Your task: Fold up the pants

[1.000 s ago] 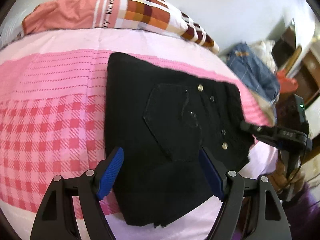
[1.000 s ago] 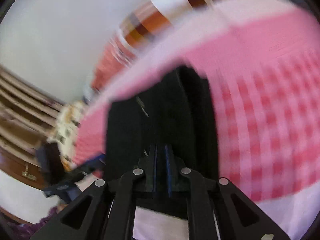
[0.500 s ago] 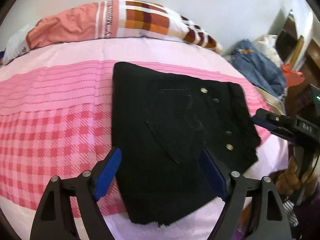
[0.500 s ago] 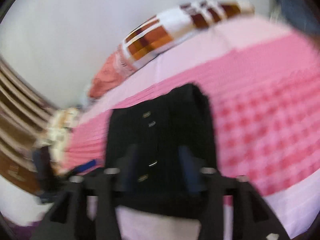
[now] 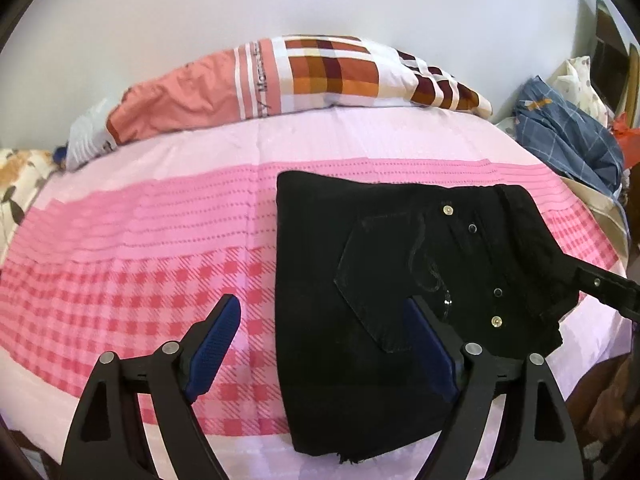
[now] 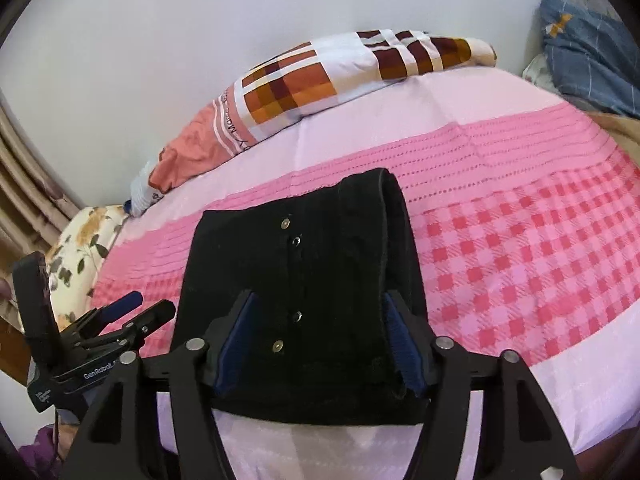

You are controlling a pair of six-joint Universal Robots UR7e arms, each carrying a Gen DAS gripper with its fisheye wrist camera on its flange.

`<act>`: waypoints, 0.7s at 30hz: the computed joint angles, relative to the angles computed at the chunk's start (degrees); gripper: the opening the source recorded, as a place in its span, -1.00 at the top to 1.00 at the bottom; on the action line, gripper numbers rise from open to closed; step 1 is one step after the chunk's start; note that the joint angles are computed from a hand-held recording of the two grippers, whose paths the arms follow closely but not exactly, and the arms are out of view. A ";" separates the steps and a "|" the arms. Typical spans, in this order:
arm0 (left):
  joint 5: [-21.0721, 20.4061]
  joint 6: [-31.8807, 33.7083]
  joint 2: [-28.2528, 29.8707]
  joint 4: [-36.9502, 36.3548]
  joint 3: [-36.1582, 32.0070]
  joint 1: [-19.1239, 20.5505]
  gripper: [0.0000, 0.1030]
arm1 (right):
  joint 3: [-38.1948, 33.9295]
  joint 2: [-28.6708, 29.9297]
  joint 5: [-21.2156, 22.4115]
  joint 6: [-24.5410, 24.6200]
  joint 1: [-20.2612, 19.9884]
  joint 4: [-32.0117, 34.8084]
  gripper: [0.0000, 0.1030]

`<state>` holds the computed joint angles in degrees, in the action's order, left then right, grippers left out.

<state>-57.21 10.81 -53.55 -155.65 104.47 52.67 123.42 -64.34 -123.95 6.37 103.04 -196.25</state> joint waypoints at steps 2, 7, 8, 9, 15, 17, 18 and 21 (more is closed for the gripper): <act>0.46 0.23 -0.35 -0.47 0.57 -0.32 -0.66 | 1.26 -0.89 0.36 1.62 0.08 -0.24 -0.24; 1.19 -0.56 -0.68 0.29 0.91 -0.55 -0.68 | 2.37 -2.35 1.78 3.21 -0.86 0.15 -0.31; 1.45 -0.62 -0.70 0.19 1.00 -0.60 -0.68 | 2.27 -2.16 1.80 3.08 -0.98 -0.13 -0.35; 1.99 -0.60 -0.75 -0.02 1.20 -0.71 -0.68 | 2.18 -2.07 1.66 2.97 -1.10 -0.30 -0.45; 3.35 -0.95 -0.81 0.96 1.30 -0.72 -0.71 | 3.23 -3.19 3.00 5.20 -2.92 0.16 -0.52; 3.92 -0.97 -0.89 0.77 1.54 -0.80 -0.71 | 3.43 -3.39 3.36 5.43 -3.14 0.08 -0.52; 4.11 -0.89 -0.94 0.75 1.67 -0.87 -0.71 | 3.38 -3.44 3.44 5.44 -3.20 0.25 -0.53; 4.81 -1.01 -1.16 0.68 2.04 -1.18 -0.71 | 3.29 -3.35 3.30 5.02 -2.96 0.03 -0.56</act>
<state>-52.40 9.80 -54.71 -154.97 106.51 51.49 126.70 -67.69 -120.64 11.39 100.09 -196.22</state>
